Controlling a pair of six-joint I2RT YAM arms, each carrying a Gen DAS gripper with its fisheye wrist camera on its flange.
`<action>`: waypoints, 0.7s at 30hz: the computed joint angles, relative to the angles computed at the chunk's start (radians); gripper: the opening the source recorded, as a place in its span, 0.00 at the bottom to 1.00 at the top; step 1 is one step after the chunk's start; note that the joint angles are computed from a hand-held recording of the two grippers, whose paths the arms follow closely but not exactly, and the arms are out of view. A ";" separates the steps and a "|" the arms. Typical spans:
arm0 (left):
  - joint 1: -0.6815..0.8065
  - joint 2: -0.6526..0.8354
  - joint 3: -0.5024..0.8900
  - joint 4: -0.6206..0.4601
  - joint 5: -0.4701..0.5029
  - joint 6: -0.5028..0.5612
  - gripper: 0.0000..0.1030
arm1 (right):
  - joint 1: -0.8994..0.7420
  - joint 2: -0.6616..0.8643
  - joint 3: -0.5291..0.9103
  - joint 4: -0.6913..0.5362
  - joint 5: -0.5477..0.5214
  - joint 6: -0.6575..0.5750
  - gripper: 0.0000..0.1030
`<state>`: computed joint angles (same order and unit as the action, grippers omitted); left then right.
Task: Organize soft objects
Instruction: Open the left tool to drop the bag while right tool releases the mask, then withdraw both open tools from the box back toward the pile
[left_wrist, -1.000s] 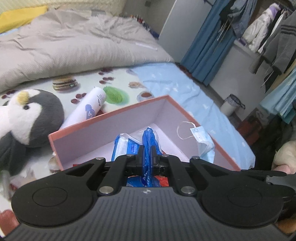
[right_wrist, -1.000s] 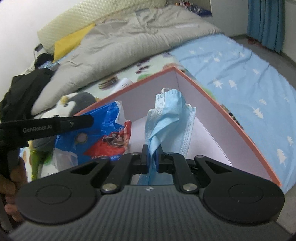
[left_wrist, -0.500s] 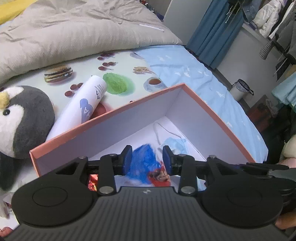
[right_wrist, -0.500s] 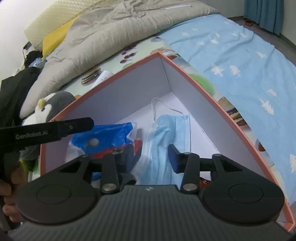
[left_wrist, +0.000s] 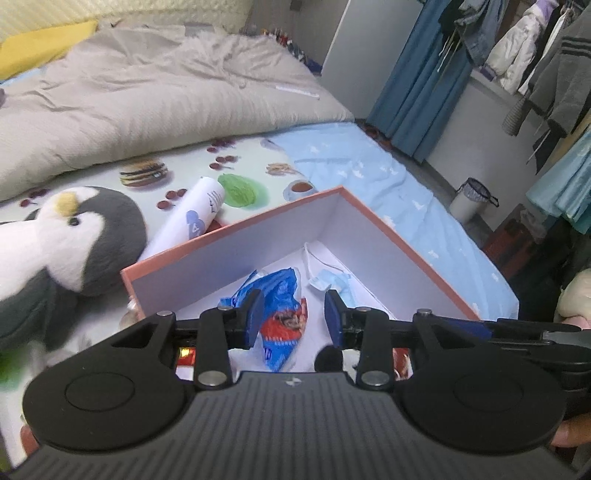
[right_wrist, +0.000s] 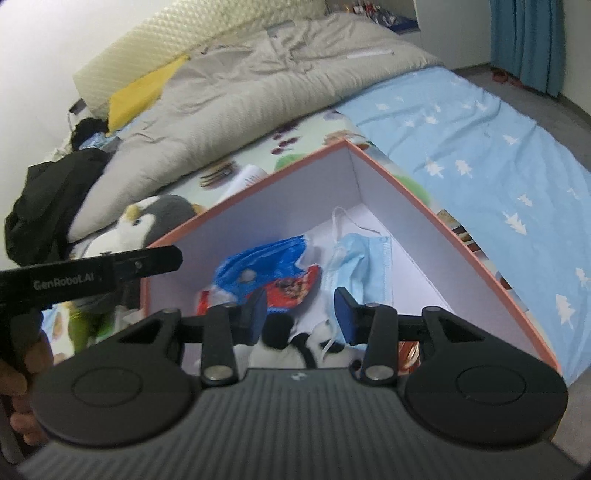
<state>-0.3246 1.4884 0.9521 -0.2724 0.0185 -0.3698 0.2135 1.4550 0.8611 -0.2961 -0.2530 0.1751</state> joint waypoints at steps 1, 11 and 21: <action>-0.012 -0.046 -0.027 -0.012 -0.015 -0.011 0.40 | 0.007 -0.039 -0.019 -0.009 0.004 0.002 0.42; -0.199 -0.516 -0.241 -0.218 -0.192 -0.144 0.40 | 0.133 -0.448 -0.192 -0.144 0.080 0.075 0.42; -0.636 -0.869 -0.285 -0.602 -0.559 -0.477 0.40 | 0.477 -0.810 -0.283 -0.332 0.331 0.267 0.42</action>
